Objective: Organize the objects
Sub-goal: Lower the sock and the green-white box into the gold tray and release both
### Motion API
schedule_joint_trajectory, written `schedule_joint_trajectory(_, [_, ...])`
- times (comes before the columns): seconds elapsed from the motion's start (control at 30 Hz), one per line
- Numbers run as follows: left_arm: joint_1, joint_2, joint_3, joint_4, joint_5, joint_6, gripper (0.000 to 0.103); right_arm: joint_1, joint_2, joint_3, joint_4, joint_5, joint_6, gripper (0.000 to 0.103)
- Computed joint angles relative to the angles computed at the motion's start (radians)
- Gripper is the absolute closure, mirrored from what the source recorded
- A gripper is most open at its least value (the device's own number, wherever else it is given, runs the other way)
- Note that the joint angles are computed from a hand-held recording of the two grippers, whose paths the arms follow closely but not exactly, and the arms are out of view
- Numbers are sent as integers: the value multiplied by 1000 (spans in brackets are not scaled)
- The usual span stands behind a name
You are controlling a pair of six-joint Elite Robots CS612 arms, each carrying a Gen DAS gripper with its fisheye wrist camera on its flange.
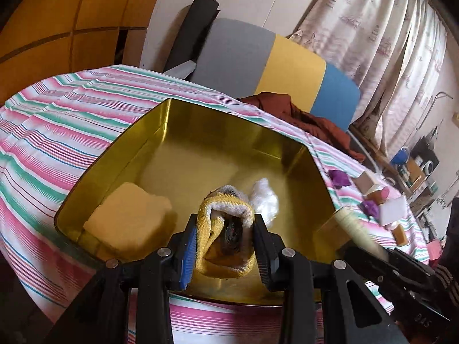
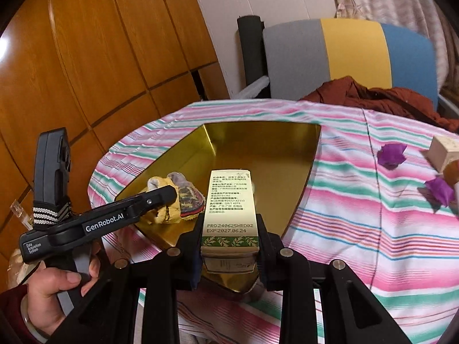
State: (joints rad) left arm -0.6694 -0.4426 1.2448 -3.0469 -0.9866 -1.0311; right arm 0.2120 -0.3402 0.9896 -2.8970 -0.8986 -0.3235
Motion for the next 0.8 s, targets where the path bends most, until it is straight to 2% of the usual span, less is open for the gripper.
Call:
schedule_joint_trajectory(0.03, [-2, -1, -1, 14, 9, -4, 63, 2, 5, -9, 10, -10, 2, 56])
schedule_joint_trajectory(0.13, [-5, 0, 1, 7, 22, 1, 51, -1, 9, -7, -3, 9, 36, 40])
schedule_joint_trajectory(0.27, [-14, -2, 0, 6, 64, 9, 43, -6, 11, -8, -20, 11, 60, 40])
schedule_joint_trajectory(0.47, [-22, -6, 2, -19, 106, 7, 41, -16, 13, -9, -37, 12, 116, 35])
schedule_joint_trajectory(0.63, [-28, -4, -8, -23, 113, 33, 40, -20, 14, -6, -64, 3, 147, 30])
schedule_joint_trajectory(0.8, [-35, 4, -31, -24, 102, 83, 40, -24, 18, -11, -71, -7, 171, 30])
